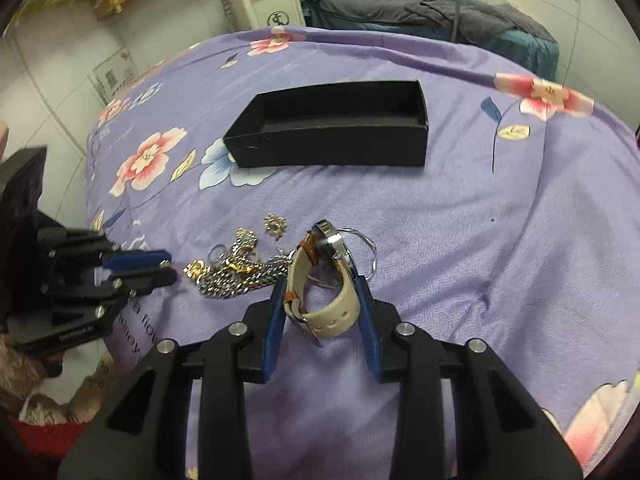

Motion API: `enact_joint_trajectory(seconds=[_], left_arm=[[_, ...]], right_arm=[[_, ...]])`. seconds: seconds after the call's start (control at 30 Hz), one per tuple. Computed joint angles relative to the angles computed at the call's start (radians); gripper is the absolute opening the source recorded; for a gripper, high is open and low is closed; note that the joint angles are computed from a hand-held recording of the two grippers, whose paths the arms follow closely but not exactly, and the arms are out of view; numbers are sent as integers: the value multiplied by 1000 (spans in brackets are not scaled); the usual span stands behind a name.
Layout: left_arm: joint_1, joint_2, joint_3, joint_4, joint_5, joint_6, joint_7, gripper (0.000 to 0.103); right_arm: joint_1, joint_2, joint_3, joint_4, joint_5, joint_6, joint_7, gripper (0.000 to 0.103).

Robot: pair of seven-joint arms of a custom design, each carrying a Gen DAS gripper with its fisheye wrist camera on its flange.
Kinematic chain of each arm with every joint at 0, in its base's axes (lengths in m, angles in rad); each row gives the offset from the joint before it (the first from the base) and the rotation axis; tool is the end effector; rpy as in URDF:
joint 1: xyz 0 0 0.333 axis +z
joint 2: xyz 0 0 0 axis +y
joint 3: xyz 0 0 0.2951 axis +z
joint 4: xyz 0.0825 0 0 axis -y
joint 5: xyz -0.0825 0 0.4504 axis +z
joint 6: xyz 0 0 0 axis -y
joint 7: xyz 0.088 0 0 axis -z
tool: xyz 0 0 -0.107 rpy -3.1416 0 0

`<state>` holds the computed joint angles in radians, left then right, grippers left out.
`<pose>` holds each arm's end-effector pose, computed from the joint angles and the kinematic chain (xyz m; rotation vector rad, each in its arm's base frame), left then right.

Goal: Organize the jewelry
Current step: 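Grasp the white-strap watch with the right tool while the left tool grasps a gold earring, then carry both items over the black box and open both tools to drop them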

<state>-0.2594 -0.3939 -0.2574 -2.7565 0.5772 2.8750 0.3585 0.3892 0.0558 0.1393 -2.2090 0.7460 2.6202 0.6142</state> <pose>0.3908 -0.2452 0.3097 -2.0750 1.7553 -0.6749 0.5378 0.2959 0.3242 -2.4098 0.8503 -0.0241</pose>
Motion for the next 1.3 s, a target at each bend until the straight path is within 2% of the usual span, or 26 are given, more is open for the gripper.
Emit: enact_joint_trajectory(seconds=[0.17, 0.27, 0.47, 0.6, 0.8, 1.0, 1.17, 1.23, 1.3], left_arm=[[4, -17, -7, 1, 12, -1, -1, 17], [4, -18, -9, 6, 17, -5, 2, 17], [12, -6, -6, 21, 29, 2, 8, 17], [44, 6, -18, 52, 70, -19, 10, 17], [137, 49, -20, 136, 188, -12, -16, 17], [254, 169, -19, 254, 421, 63, -81, 17], [229, 293, 67, 325, 347, 111, 40, 17], [222, 327, 86, 342, 305, 125, 84, 17], [217, 346, 92, 355, 300, 117, 96, 21]], right_arm=[[1, -63, -11, -40, -164, -35, 46, 34], [-9, -101, -23, -62, -207, -61, 44, 33], [-32, -155, -52, -65, -128, -118, -3, 33], [-25, -144, -50, -40, -38, -74, -47, 34], [-3, 2, -18, 115, 108, -28, -77, 34], [17, 197, 12, 322, 13, 6, 56, 34], [43, 368, -4, 517, -143, -30, 237, 38], [55, 406, -7, 551, -195, -11, 279, 42], [53, 429, 1, 572, -213, 10, 290, 45]])
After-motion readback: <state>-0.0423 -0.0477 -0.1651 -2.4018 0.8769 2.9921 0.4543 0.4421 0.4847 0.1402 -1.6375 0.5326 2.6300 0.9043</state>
